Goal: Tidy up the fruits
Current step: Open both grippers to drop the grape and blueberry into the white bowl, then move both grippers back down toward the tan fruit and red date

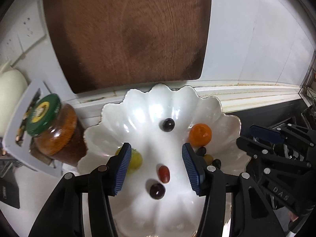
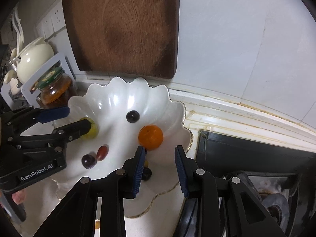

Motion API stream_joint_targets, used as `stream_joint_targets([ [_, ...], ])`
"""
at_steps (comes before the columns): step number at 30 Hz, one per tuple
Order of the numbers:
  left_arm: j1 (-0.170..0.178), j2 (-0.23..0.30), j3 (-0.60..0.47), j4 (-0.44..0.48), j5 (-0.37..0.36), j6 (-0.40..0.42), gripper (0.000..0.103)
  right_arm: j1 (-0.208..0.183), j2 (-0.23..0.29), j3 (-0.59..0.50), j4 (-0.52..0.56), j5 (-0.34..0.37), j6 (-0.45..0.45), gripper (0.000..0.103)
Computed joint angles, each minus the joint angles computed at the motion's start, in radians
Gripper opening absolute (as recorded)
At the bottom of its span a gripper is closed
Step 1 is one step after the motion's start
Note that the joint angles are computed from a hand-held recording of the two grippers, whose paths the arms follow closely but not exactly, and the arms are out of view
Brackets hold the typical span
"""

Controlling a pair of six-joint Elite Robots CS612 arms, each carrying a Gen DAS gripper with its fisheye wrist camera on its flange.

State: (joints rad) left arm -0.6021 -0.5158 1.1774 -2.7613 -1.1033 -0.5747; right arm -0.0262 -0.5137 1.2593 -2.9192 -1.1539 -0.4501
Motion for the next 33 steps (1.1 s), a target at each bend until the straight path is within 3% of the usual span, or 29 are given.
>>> stream_joint_targets([
  [6, -0.022, -0.047, 0.082, -0.060, 0.073, 0.027, 0.053, -0.007, -0.035, 0.067, -0.089, 0.008, 0.004, 0.033],
  [25, -0.080, -0.162, 0.283, -0.267, 0.121, 0.080, 0.054, -0.035, -0.164, 0.315, -0.372, 0.085, 0.008, 0.033],
  [33, -0.108, -0.193, 0.350, -0.337, 0.162, 0.095, 0.055, -0.047, -0.199, 0.385, -0.426, 0.116, 0.005, 0.033],
])
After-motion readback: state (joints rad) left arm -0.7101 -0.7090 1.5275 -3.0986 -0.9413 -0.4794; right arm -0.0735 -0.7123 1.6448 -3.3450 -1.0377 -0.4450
